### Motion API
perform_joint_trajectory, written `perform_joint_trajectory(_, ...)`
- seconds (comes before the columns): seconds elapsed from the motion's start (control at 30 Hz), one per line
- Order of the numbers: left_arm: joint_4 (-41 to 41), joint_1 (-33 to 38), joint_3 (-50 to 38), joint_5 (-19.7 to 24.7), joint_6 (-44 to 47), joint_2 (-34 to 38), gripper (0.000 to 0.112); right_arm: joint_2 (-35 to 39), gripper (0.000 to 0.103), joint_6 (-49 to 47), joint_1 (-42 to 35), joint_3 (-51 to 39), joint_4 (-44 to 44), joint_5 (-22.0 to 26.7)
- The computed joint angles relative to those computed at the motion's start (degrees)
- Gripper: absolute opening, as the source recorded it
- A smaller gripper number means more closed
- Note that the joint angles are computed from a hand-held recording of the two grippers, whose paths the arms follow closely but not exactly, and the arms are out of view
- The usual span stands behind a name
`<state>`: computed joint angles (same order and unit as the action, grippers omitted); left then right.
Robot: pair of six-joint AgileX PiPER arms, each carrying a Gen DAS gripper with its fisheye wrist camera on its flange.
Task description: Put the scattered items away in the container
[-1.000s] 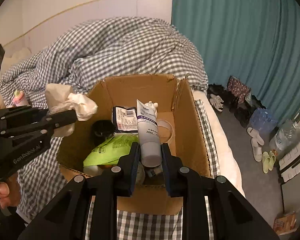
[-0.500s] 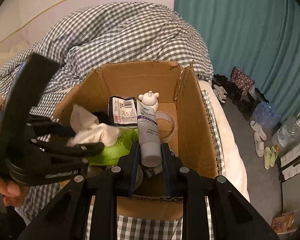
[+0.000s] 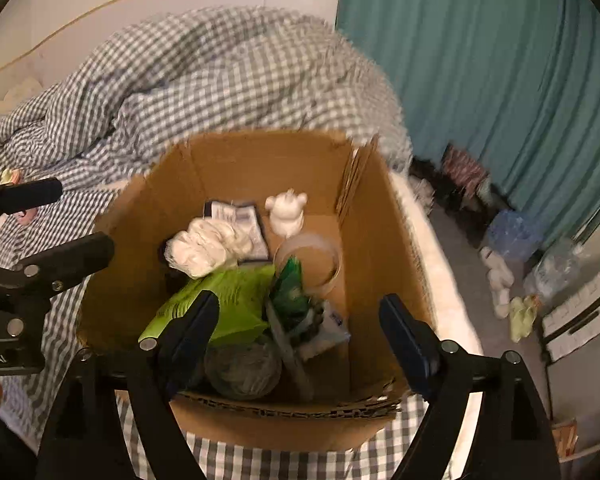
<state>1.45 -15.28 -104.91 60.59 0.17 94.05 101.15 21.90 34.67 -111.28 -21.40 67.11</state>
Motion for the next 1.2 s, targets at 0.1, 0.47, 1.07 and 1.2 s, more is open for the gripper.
perform_joint_trajectory(0.1, 1.26, 0.55, 3.45, -3.06, -0.18, -3.5, 0.094, -2.4, 0.089, 3.23, 3.79, 2.29, -7.98, -2.79)
perform_joint_trajectory(0.47, -10.88, 13.02, 14.08, -10.77, 8.57, -16.34, 0.103, -10.91, 0.103, 28.38, 19.32, 12.5, -39.26, -10.24)
perform_joint_trajectory(1.07, -28.66, 49.99, 12.72, -0.09, 27.01, -23.49, 0.103, 1.58, 0.103, 24.16, 24.07, -10.2, -24.1, -3.52)
perform_joint_trajectory(1.2, -33.22, 58.72, 11.62, 3.47, 31.96, -23.33, 0.103, 5.55, 0.103, 23.09, 25.7, -16.22, -21.87, -1.99)
